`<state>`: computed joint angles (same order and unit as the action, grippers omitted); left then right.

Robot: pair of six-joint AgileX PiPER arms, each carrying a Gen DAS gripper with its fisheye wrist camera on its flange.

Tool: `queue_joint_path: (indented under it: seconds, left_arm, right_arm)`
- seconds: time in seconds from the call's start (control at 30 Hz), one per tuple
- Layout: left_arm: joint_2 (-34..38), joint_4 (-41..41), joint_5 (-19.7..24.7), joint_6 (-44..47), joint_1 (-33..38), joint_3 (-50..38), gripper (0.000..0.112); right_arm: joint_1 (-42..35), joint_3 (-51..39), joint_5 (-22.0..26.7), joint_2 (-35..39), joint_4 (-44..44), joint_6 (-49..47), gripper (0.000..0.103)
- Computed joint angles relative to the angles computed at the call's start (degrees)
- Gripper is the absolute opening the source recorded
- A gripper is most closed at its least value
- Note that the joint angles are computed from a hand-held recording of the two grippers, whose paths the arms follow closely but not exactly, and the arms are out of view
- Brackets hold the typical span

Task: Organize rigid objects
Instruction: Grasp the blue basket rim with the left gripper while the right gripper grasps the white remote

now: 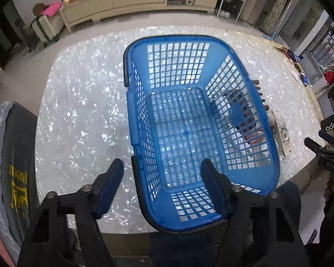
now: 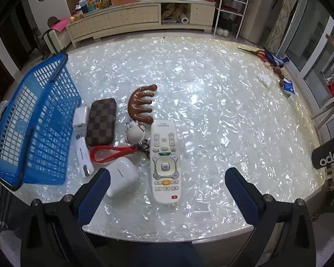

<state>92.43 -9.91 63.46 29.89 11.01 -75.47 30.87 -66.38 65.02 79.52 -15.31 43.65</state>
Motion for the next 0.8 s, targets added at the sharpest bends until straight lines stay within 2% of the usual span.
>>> queue_joint_path:
  seconds: [0.07, 0.13, 0.23, 0.37, 0.67, 0.8]
  left_arm:
    - [1.0, 2.8, -0.6, -1.9, -0.9, -0.6, 0.064]
    - [2.6, 4.1, 0.6, -2.8, -0.9, -1.9, 0.061]
    - [4.6, 5.1, 2.1, -4.2, -0.6, -3.4, 0.047]
    - [5.9, 5.3, 3.5, -3.9, -0.1, -4.1, 0.038]
    - [7.5, 6.3, 4.7, -4.6, -0.4, -5.4, 0.034]
    - [8.1, 6.0, 4.4, -4.8, -0.5, -4.8, 0.019]
  right_arm:
    - [0.2, 0.2, 0.7, 0.1, 0.0, 0.2, 0.103]
    - [-0.1, 1.0, 0.5, -0.3, 0.6, 0.2, 0.103]
    - [-0.2, 1.5, 0.8, -0.6, 1.1, 0.3, 0.103]
    - [-1.4, 2.7, 0.3, -1.3, 2.0, 0.4, 0.103]
    - [-1.8, 3.4, -0.1, -1.7, 2.3, 1.0, 0.103]
    - [-2.2, 4.0, -0.8, -1.9, 2.4, 1.1, 0.103]
